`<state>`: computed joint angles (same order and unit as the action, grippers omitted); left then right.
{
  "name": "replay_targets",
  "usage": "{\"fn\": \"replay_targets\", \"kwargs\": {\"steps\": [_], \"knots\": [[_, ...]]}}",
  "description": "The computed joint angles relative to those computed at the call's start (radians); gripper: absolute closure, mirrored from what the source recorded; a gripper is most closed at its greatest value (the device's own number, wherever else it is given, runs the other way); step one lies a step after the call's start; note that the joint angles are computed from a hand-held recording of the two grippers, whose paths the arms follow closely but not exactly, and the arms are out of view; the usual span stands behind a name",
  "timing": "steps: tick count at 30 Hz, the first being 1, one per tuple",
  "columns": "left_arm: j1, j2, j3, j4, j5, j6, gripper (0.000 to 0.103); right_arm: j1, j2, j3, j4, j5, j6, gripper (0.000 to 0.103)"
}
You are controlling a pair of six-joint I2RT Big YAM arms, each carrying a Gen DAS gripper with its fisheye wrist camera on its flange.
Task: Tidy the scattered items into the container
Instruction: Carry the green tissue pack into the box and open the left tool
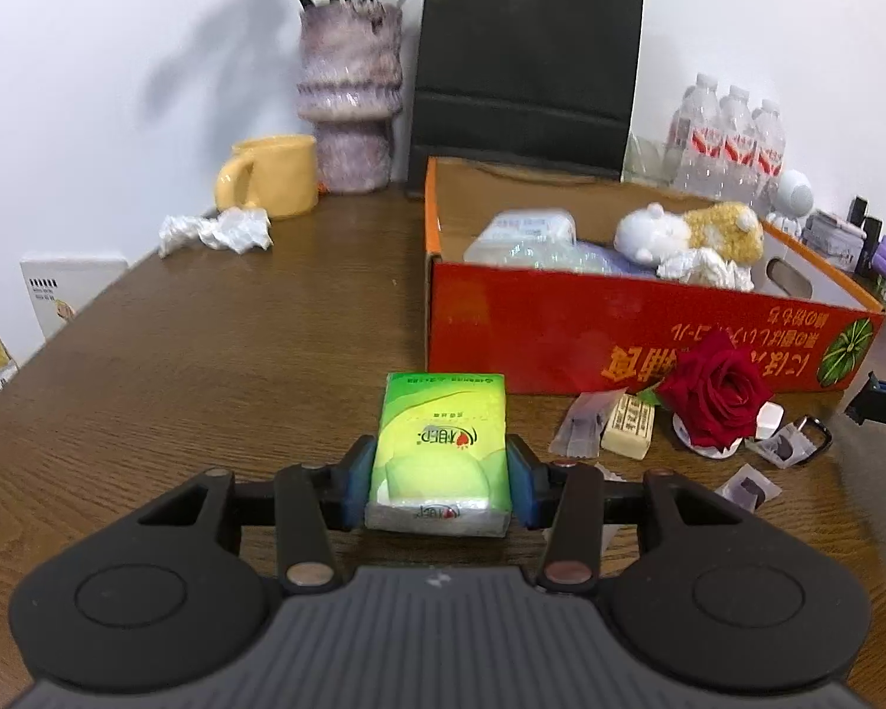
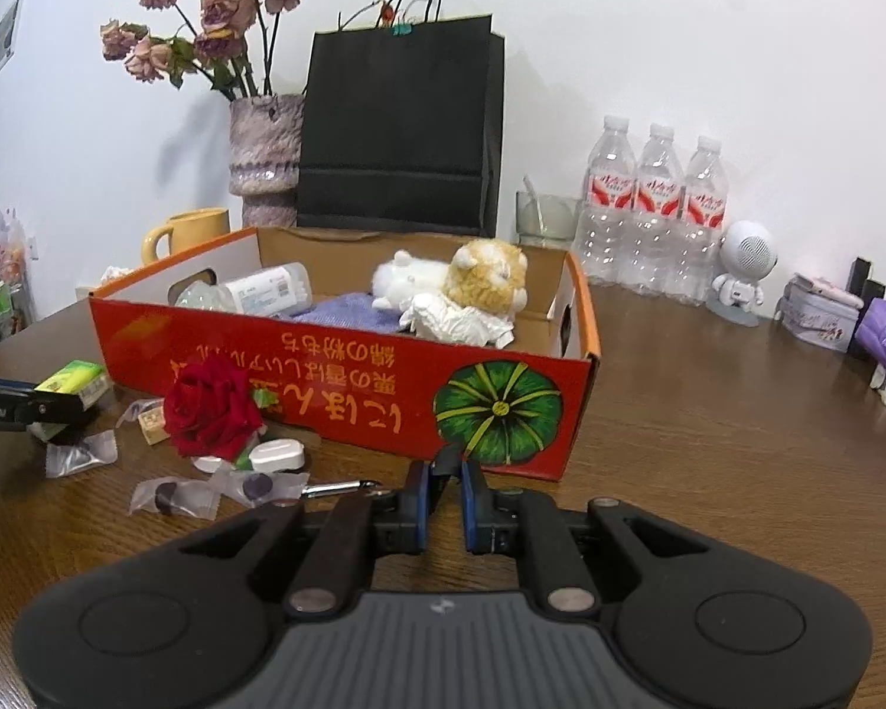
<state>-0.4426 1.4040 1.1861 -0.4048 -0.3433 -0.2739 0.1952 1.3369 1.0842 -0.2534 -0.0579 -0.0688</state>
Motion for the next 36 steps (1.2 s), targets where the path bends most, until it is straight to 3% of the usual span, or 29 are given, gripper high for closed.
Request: {"fn": "replay_targets", "kwargs": {"steps": [2,6,11,14,19,22,29,36], "knots": [[-0.011,-0.026,-0.023,0.027,-0.021,0.019,0.057,-0.006,-0.015,-0.010,0.014,-0.014,0.015,0.093],[-0.012,-0.091,-0.044,0.072,0.035,0.026,0.057,-0.021,-0.060,-0.032,0.071,-0.047,0.054,0.093],[-0.006,-0.078,0.059,0.083,0.092,0.101,0.057,-0.032,-0.046,0.051,0.070,-0.103,0.084,0.093],[0.001,0.009,0.203,0.013,0.120,0.130,0.057,-0.021,0.020,0.167,0.009,-0.104,0.064,0.093],[0.014,0.236,0.547,-0.262,0.185,0.103,0.057,-0.003,0.213,0.446,-0.235,-0.079,0.049,0.093],[0.011,0.354,0.705,-0.380,0.181,0.092,0.057,0.004,0.323,0.584,-0.355,-0.044,0.044,0.093],[0.008,0.487,0.829,-0.468,0.179,0.068,0.057,0.015,0.429,0.680,-0.436,-0.007,0.048,0.092],[0.001,0.528,0.866,-0.525,0.166,0.083,0.052,0.015,0.467,0.716,-0.499,0.000,0.055,0.086]]}}
